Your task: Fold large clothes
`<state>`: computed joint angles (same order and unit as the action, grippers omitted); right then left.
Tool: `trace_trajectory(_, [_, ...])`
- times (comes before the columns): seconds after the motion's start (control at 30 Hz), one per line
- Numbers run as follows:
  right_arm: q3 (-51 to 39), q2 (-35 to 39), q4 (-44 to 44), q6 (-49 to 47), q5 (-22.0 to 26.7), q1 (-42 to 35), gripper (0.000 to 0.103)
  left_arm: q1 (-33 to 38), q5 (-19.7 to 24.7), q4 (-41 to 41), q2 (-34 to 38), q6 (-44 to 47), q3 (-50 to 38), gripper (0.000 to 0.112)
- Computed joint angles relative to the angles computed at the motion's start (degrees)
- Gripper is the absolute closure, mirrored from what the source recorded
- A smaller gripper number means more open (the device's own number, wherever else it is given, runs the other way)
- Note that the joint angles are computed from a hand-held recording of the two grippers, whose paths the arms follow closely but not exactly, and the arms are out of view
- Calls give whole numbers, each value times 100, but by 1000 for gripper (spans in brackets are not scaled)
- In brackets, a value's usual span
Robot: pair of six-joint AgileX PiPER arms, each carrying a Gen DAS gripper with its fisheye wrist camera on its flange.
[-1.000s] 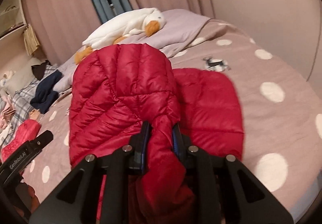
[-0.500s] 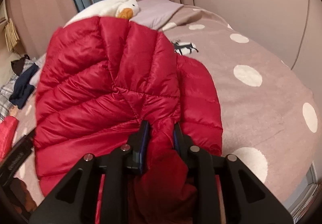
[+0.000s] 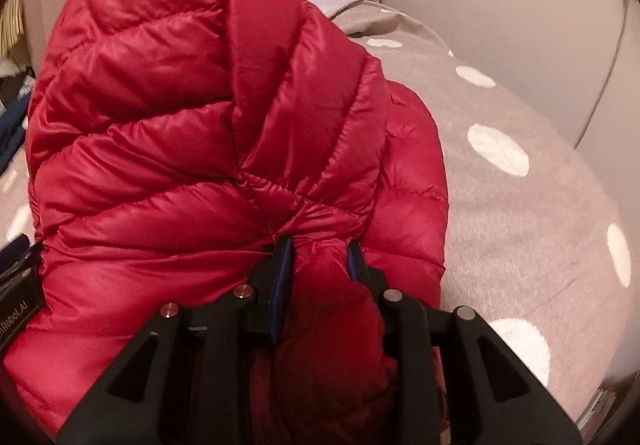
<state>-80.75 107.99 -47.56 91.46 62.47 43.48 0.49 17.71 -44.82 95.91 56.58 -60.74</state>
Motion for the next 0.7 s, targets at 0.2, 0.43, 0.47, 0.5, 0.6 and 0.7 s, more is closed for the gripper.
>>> trace_trajectory(0.2, [263, -333, -93, 569, -107, 51, 74, 291, 671, 5, -115, -244, -192, 29])
trace_trajectory(0.43, [580, -1366, -281, 821, -351, 112, 70, 1159, 1711, -486, -344, -588, -909, 31])
trace_trajectory(0.47, [536, -1446, -427, 895, -318, 151, 69, 1131, 1533, -585, -407, -474, -906, 31])
trace_trajectory(0.5, [497, -1559, -635, 969, -333, 191, 69, 1040, 1339, -553, -445, -491, -935, 31])
trace_trajectory(0.6, [220, -1648, -842, 861, -714, 33, 68, 757, 1352, -9, -64, -1178, -1639, 41])
trace_trajectory(0.7, [-369, -1330, -727, 303, -805, -177, 68, 564, 2063, 540, 676, -2178, -2725, 44])
